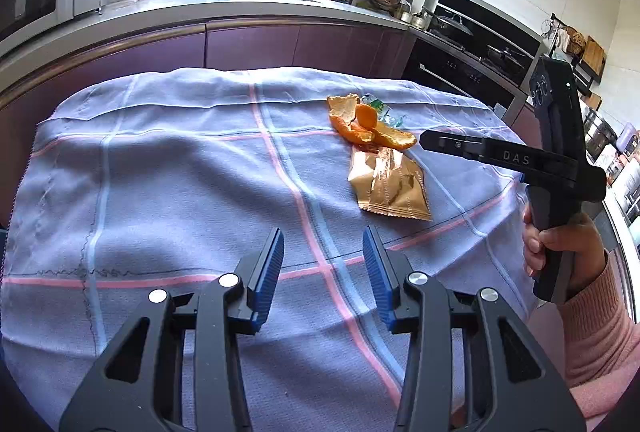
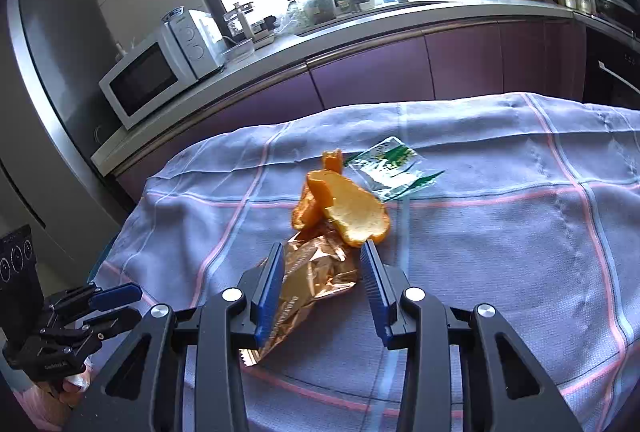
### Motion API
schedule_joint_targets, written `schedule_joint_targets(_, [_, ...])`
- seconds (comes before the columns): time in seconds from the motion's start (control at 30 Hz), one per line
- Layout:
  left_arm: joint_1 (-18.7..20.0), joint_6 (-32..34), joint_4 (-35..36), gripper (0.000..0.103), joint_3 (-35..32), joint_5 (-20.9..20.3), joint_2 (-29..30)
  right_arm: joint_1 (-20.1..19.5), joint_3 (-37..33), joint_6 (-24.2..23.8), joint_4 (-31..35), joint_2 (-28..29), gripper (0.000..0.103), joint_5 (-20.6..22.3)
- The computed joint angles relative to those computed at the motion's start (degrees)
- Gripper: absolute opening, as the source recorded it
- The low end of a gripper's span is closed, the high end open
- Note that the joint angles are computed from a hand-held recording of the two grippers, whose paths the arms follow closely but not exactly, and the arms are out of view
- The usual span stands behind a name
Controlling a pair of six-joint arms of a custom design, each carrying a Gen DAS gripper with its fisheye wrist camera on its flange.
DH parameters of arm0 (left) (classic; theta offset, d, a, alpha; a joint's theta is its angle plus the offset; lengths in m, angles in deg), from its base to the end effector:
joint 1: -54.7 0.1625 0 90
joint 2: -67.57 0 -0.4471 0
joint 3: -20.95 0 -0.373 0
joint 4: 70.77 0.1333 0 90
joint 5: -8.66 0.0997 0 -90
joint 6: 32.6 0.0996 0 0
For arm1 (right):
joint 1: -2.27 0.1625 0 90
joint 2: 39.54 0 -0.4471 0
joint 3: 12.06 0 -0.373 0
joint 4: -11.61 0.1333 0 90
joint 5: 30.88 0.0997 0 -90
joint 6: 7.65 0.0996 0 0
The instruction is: Collect trash
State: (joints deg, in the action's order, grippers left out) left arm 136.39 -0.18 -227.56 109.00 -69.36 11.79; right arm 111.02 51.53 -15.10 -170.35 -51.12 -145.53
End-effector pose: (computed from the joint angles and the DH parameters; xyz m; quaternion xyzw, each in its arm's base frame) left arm 0.0506 -0.7190 0.3093 0.3015 0.9012 -0.2678 0.1591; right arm 0.3447 -0.7301 -0.0471 0.1371 -0.9108 0.3519 0.1668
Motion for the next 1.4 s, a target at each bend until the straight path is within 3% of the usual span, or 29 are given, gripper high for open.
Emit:
schedule_joint_targets(0.2, [-1.2, -1.2, 4.4, 0.041, -3.7, -0.1, 3.3, -2.0, -0.1, 3.2, 1.3, -0.5, 0.037, 1.5])
schedule_joint_targets(0.43, [-2.4, -3.1, 5.5, 0.041, -7.0, 2.7, 7.3, -3.6, -1.6, 4.8, 4.3, -0.4, 0.038, 6.4])
schedule_joint_targets(0.63, [-2.3, -5.3, 9.2, 0.041, -10.2, 2.6, 9.5, -3.7, -4.0, 5.1, 5.7, 0.8, 0.037, 5.8])
schedule_joint_targets(0.73, [-2.1, -5.6, 10.1, 0.043, -10.8, 2.2, 9.9, -3.8, -3.9, 5.4, 5.2, 0.9, 0.022, 5.7])
schedule_joint_targets(1.23, [-2.0, -5.0, 11.7, 0.05, -12.1, 0.7, 10.9, -4.3, 5.4, 5.5, 0.0, -2.5, 0.018, 9.5])
schedule_joint_targets(1.4, [-2.0, -3.7, 10.4, 0.042, -10.2, 0.7, 10.2, -4.1, 6.7, 5.6, -0.1, -3.0, 0.018, 10.2])
